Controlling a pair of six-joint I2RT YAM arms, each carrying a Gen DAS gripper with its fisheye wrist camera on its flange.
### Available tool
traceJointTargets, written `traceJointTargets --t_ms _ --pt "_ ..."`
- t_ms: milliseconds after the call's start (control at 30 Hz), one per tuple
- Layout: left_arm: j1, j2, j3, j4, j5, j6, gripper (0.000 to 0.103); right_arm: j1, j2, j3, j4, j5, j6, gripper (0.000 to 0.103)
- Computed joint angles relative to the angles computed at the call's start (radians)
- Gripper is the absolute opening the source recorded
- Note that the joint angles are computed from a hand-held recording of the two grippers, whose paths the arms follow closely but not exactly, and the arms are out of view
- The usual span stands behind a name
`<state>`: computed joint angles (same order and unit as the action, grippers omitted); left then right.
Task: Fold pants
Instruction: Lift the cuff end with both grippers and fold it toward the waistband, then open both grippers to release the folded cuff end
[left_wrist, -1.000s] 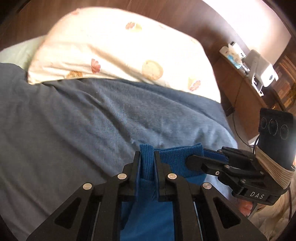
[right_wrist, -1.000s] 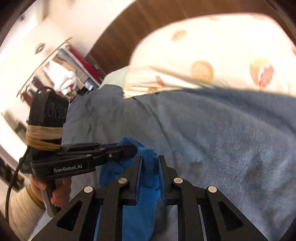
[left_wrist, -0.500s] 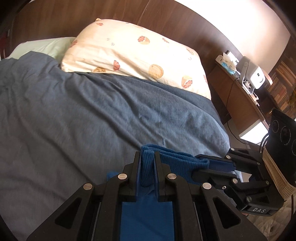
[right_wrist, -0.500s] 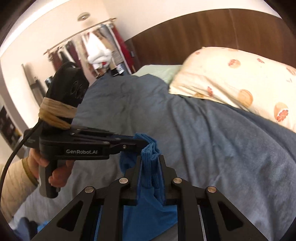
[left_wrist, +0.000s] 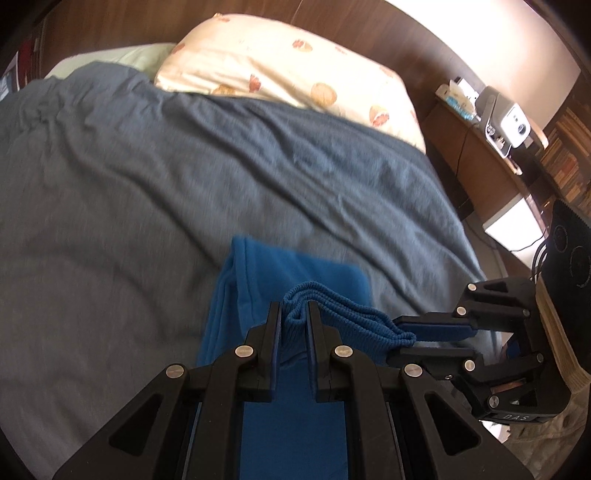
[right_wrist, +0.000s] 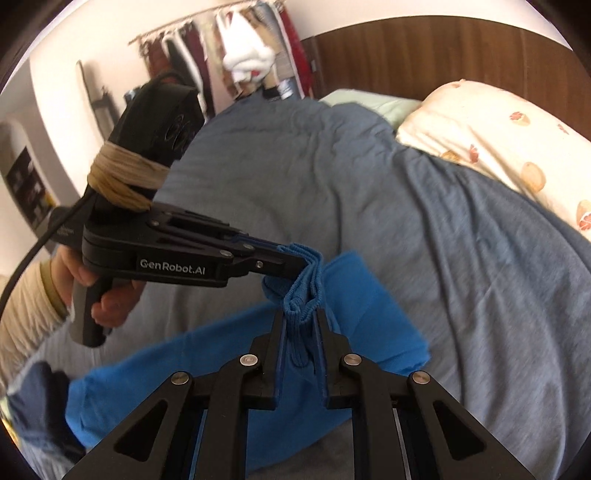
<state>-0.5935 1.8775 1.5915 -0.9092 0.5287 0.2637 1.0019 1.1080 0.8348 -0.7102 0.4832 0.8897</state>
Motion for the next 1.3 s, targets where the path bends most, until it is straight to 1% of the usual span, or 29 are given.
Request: traceJointTargets --t_ms 133,333,433,500,600,633,667,700,800,833,867,933,967,1000,1033,1067,1133,1233,1300 --pt "0.013 -0.06 -0.118 0.043 -0.022 0.0 0.013 0.06 0.049 -0.004 0.004 0.003 0.019 0.015" --pt "0.038 -0.133 -0.224 0.055 -0.061 0.007 0.013 0.135 0.127 -0.003 0.043 0.01 0.035 0.014" --pt "0.052 -0.165 -0.28 0.048 -0.081 0.011 0.013 0.163 0.173 -0.006 0.075 -0.007 0.036 0.014" --pt "0.062 -0.182 -0.312 0.029 -0.086 0.011 0.013 0.18 0.196 -0.01 0.094 -0.023 0.034 0.014" --pt "0.078 -0.204 -0.359 -0.003 -0.123 0.018 0.015 0.208 0.227 -0.02 0.118 -0.053 0.028 0.012" --pt "0.086 -0.205 -0.367 -0.019 -0.125 0.018 0.017 0.213 0.232 -0.023 0.12 -0.061 0.024 0.01" --pt "0.088 -0.208 -0.371 -0.023 -0.128 0.012 0.021 0.216 0.239 -0.03 0.13 -0.076 0.018 0.007" --pt "0.092 -0.216 -0.382 -0.022 -0.131 0.007 0.023 0.218 0.246 -0.037 0.139 -0.095 0.017 0.006" --pt "0.099 -0.248 -0.402 -0.012 -0.141 -0.006 0.027 0.222 0.257 -0.052 0.158 -0.129 0.004 0.006" --pt "0.098 -0.264 -0.405 -0.004 -0.146 -0.012 0.03 0.229 0.255 -0.052 0.158 -0.137 0.005 0.006" --pt "0.098 -0.28 -0.415 0.011 -0.145 -0.021 0.035 0.235 0.245 -0.054 0.152 -0.13 0.018 0.006" --pt "0.108 -0.283 -0.41 0.034 -0.12 -0.051 0.037 0.246 0.22 -0.052 0.126 -0.106 0.051 0.007" --pt "0.112 -0.271 -0.398 0.04 -0.106 -0.069 0.037 0.253 0.215 -0.047 0.105 -0.08 0.081 0.009" --pt "0.116 -0.257 -0.391 0.054 -0.084 -0.095 0.038 0.255 0.205 -0.044 0.08 -0.052 0.117 0.016" --pt "0.118 -0.241 -0.384 0.063 -0.067 -0.114 0.038 0.262 0.2 -0.043 0.065 -0.031 0.152 0.027" --pt "0.113 -0.227 -0.375 0.07 -0.055 -0.134 0.038 0.26 0.185 -0.052 0.057 -0.012 0.198 0.032" --pt "0.119 -0.181 -0.353 0.075 -0.016 -0.162 0.038 0.242 0.148 -0.079 0.054 -0.004 0.299 0.033" --pt "0.113 -0.125 -0.337 0.091 -0.001 -0.184 0.038 0.203 0.08 -0.148 0.097 -0.034 0.446 0.033" --pt "0.1 -0.094 -0.327 0.088 -0.001 -0.196 0.039 0.17 0.059 -0.192 0.153 -0.077 0.482 0.033"
